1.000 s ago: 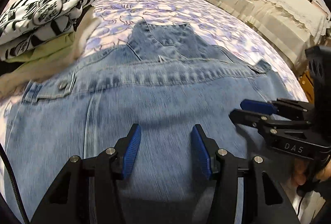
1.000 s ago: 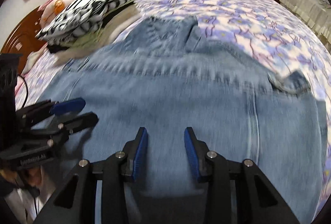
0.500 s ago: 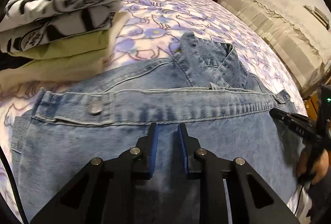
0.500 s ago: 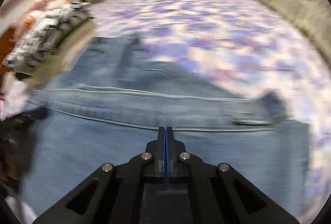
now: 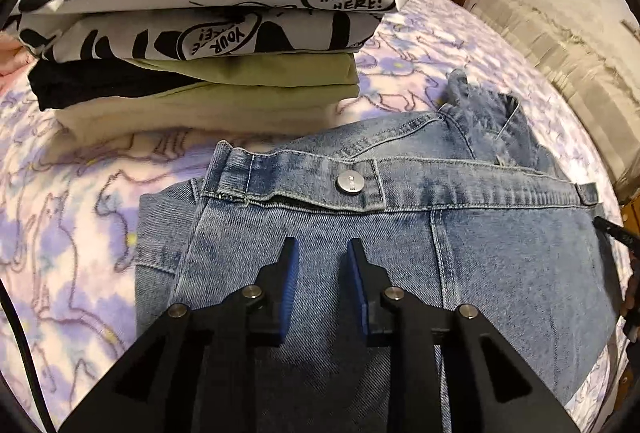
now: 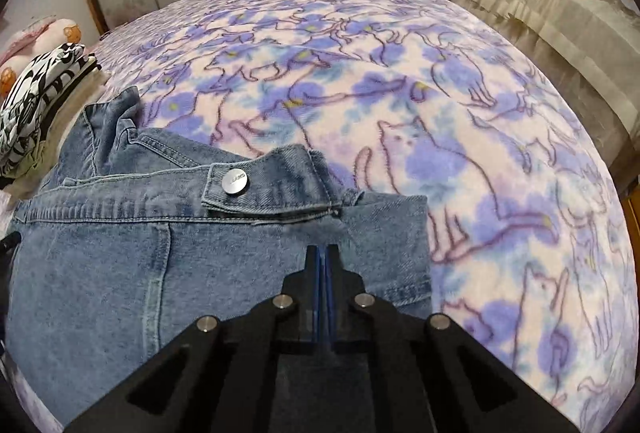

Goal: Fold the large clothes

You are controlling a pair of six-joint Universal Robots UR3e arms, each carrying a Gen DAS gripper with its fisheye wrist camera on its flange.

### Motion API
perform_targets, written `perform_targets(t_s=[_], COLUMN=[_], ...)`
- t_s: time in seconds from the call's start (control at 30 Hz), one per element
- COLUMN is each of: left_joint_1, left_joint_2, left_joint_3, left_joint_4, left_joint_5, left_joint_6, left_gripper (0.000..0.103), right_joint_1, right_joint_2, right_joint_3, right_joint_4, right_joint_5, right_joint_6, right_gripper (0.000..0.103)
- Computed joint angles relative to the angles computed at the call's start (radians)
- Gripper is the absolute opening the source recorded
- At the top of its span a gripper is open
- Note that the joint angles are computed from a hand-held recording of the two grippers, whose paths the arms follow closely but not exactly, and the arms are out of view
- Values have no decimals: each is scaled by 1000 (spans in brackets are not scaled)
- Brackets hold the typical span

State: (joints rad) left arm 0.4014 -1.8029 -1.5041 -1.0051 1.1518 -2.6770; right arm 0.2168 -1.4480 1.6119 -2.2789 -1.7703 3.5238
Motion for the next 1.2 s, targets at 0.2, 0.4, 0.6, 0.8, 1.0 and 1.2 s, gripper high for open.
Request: perform_targets(t_s=[0.2, 0.4, 0.6, 0.8, 1.0, 1.2], left_joint_1=[20, 26, 60, 230, 350, 306], left_joint_2=[213, 527, 702, 742, 758, 752], left_joint_3=[-126, -388, -609, -606, -604, -601], left_joint_4=[-63, -151, -99, -168, -250, -215], left_joint_5=[-32, -80, -26, -10, -53, -4], left_joint_6=[-39, 9, 58, 133, 238, 187], left_gripper=[59, 59, 59, 72, 73, 74], right_joint_1=[122, 420, 558, 457, 353, 440], right_joint_2=[-56, 66, 137, -147, -392, -269], right_joint_3=[-66, -183, -205, 106, 305, 181], right_joint_4=[92, 81, 117, 216, 205, 323], right_joint_5=[64, 22, -139, -239, -179, -278], right_joint_6=[121, 201, 209, 312, 306, 387], right_gripper=[15, 26, 26, 35, 35, 40])
